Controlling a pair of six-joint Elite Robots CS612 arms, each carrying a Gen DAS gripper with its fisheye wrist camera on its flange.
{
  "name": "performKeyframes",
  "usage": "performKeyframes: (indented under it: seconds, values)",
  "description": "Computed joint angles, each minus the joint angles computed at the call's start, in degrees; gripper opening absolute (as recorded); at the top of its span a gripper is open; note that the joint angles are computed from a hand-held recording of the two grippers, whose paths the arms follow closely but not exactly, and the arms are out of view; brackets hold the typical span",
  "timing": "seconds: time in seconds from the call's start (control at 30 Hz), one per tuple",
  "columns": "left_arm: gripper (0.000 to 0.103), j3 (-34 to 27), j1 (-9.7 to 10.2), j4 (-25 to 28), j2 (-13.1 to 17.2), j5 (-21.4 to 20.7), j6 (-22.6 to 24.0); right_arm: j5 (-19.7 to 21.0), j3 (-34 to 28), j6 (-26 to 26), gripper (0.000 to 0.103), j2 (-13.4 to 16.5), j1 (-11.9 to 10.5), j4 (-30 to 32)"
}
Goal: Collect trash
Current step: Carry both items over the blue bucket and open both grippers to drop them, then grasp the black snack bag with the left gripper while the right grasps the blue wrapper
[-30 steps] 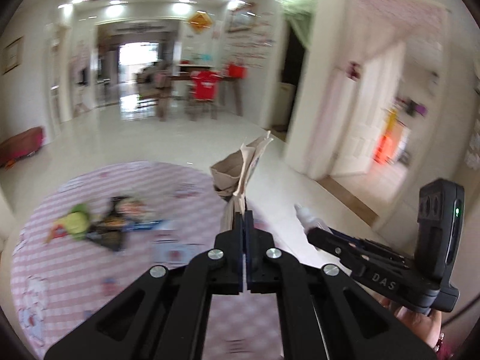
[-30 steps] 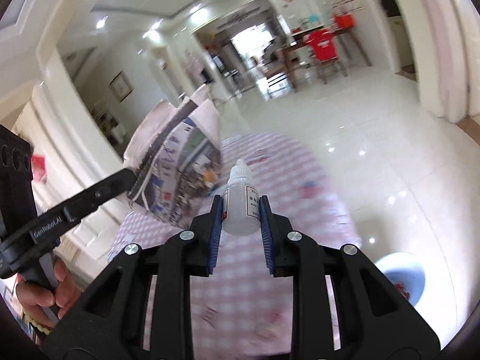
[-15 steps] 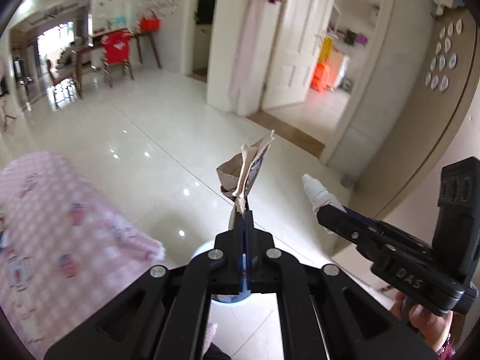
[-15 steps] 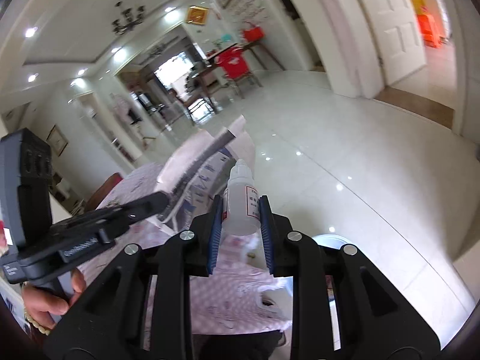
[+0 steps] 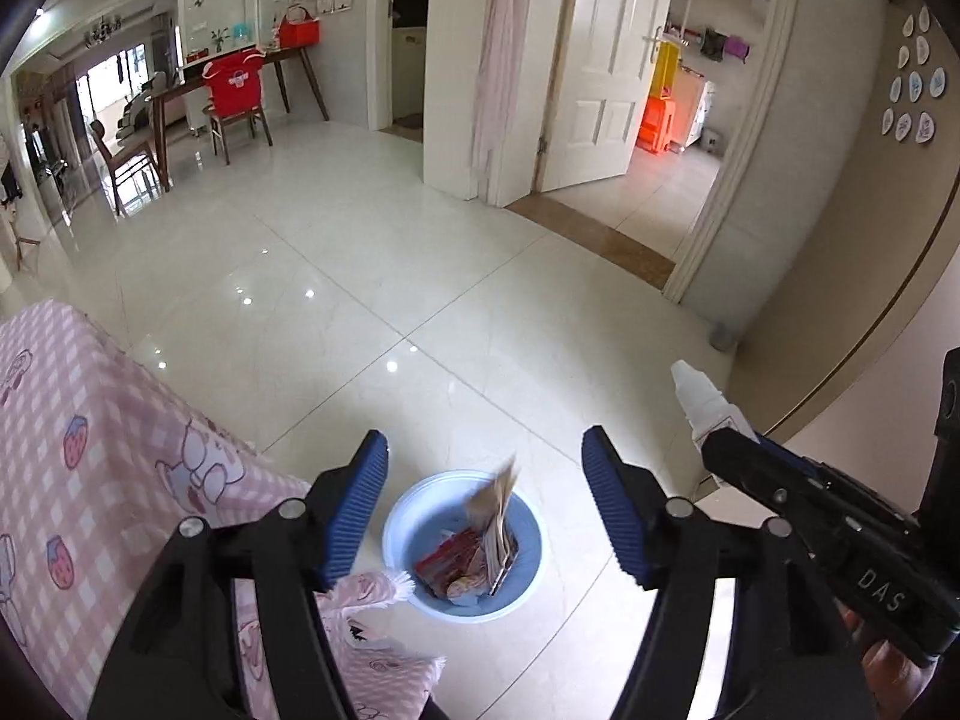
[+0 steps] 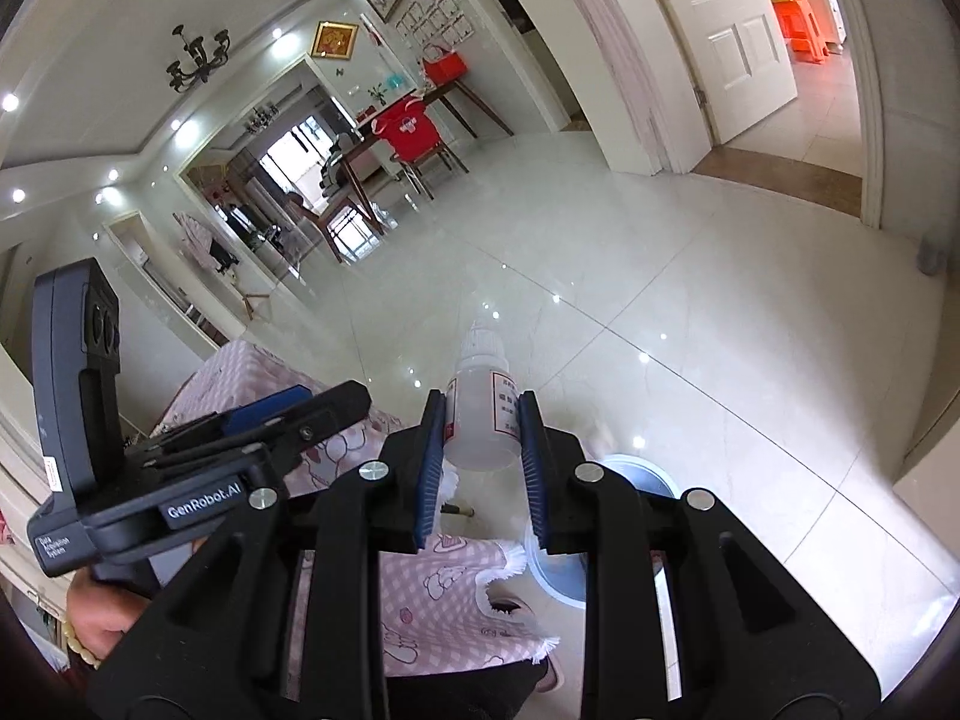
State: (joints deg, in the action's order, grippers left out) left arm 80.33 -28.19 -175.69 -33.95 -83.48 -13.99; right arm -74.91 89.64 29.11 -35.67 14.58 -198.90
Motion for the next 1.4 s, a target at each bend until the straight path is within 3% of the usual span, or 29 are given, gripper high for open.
performKeyframes:
  seconds: [0.8,0.83,0.87,0.93,1.4]
  values:
    - [0.069,4.7,1.25,-3.0,-2.9,3.3,-3.5,2.9,-4.5,-2.2,0.025,2.3,-0.1,2.9]
    - [0.069,4.9,1.28,-3.3,-3.0,3.8,-3.7,2.8,-4.9,-1.9,0.027,2.6,-0.1,2.7]
    - [0.069,5.2,1.38,-3.8,-3.1,4.0,-3.8,2.9,-5.4,-1.7,0.044,2.9,-0.1,2.8]
    - [0.07,5.7,1.53,-4.3,-3.4,4.4,-4.2,2.1,-6.0,-1.5,0.061,3.3,0.0,2.6]
    - [0.073,10.4,3.06,-8.5,-6.4,5.5,-5.8,3.7,-6.2,-5.0,0.061,2.1,1.6,4.2]
